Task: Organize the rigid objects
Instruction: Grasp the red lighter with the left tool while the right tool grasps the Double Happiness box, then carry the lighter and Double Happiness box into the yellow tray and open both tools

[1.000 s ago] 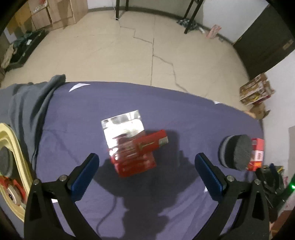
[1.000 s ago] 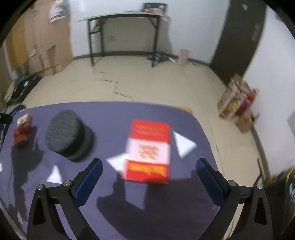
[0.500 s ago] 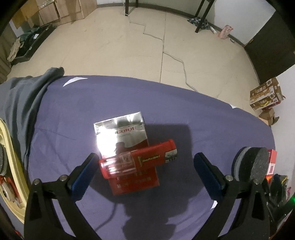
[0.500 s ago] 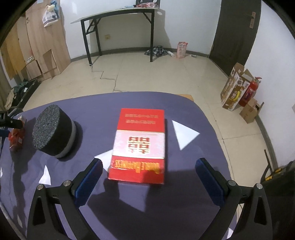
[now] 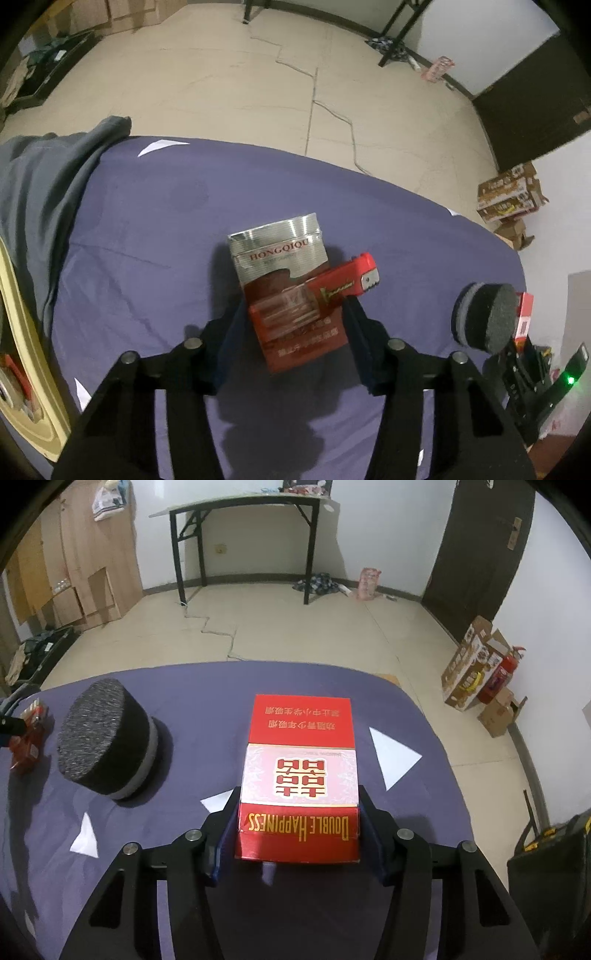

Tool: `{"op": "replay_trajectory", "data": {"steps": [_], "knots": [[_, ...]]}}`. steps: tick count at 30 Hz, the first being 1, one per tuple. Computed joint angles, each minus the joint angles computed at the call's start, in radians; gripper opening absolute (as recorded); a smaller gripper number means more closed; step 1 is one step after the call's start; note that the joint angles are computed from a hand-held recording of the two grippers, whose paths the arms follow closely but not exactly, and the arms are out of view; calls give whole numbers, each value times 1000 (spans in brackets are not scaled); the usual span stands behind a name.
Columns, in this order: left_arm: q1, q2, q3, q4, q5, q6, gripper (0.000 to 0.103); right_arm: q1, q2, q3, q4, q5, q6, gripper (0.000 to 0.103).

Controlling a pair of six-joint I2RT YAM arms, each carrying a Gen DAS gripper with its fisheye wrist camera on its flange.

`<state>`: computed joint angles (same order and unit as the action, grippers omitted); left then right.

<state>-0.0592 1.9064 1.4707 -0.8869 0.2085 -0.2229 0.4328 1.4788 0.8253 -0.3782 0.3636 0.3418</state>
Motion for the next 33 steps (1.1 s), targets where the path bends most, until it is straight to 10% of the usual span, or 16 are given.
{"op": "replay_trajectory", "data": {"steps": [6, 8, 12, 21, 33], "knots": [[2, -23, 10, -28, 3, 29, 57, 8, -48, -41, 5, 1, -15, 56], [-18, -52, 2, 0, -39, 112, 72, 11, -54, -45, -3, -2, -12, 56], [-60, -52, 21, 12, -89, 331, 72, 21, -68, -51, -13, -5, -20, 56], [-109, 41, 44, 9, -151, 462, 31, -30, -62, -55, 7, -47, -64, 56], [-65, -88, -77, 75, -65, 375, 24, 26, -132, -112, 46, -7, -84, 55]]}}
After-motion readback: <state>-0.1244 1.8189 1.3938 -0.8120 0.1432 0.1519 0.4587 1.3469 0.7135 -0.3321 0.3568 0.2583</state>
